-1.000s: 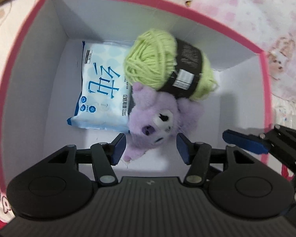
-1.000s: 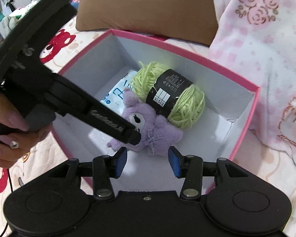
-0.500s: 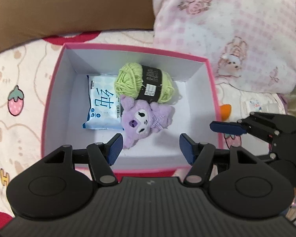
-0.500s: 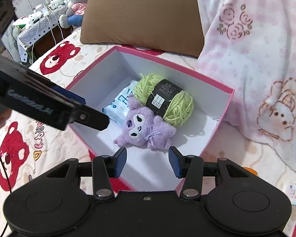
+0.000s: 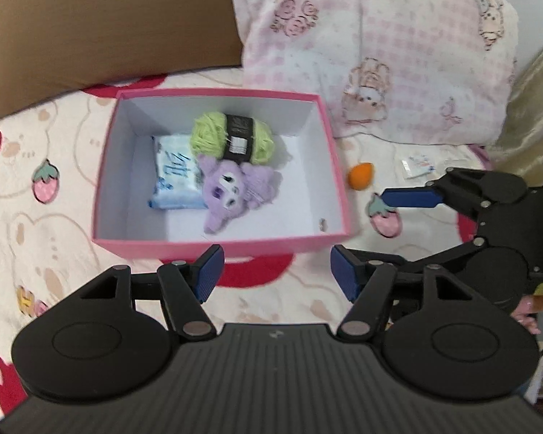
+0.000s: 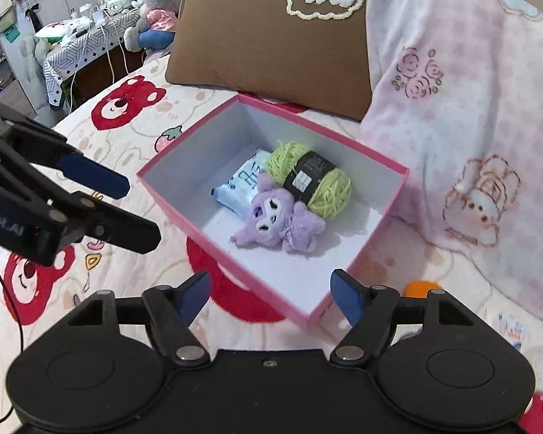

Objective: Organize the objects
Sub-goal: 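Withdraw the left tool and move it toward the clear plastic box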

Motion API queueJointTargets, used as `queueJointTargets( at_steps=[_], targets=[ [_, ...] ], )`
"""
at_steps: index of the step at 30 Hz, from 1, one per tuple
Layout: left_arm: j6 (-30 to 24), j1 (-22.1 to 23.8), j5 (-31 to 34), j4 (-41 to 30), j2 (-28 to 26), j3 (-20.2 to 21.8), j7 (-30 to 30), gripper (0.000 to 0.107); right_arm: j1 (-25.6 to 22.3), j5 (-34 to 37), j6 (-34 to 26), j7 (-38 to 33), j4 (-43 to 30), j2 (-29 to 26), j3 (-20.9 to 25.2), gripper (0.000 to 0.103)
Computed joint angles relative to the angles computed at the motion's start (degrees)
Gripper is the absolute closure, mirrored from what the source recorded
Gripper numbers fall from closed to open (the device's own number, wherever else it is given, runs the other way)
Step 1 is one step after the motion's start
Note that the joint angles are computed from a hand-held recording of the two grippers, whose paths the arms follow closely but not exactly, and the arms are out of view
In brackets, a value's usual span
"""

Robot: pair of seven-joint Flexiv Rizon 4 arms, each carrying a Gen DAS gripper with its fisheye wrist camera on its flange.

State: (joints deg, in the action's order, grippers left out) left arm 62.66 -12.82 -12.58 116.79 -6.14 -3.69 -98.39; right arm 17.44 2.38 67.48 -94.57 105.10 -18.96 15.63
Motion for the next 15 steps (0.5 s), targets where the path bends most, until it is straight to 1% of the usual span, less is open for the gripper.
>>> queueJointTargets(
  at_steps=[2,6,8,10,13,15],
  targets=[
    [-0.3,-0.32,-2.05,0.6,0.56,-0.68,1.16,0.043,-0.44,0.73,0.19,-0.17,1.6,1.59,0.35,0.026],
    [-1.07,-1.59,-1.75,0.47,1.18,-1.37,1.26,0.042,-0.49,0.41,1.92,-0.76,5.68,5.22,-0.04,0.023],
    [-1.81,-2.19,-2.68,0.3,1.32,-1.89,2.14,0.041,-1.9,3.13,1.5,-3.76,6.59,6.78,1.0,0.016],
    [-3.02,-2.8,-2.79,-0.31,1.25,-2.25,2.3,0.035,-2.54,4.97,1.07,-6.0,7.54,8.02,1.0,0.015],
    [-4.05,-3.87,-1.46,-1.11,1.29,-2.6,1.57,0.032,-2.08,2.98,1.11,-4.88,10.57,10.46,-0.89,0.015],
    [-4.73,-4.55,0.0,-1.8,1.24,-2.71,0.1,0.026,-2.43,3.38,1.81,-5.47,12.28,12.04,-1.4,0.015]
  ],
)
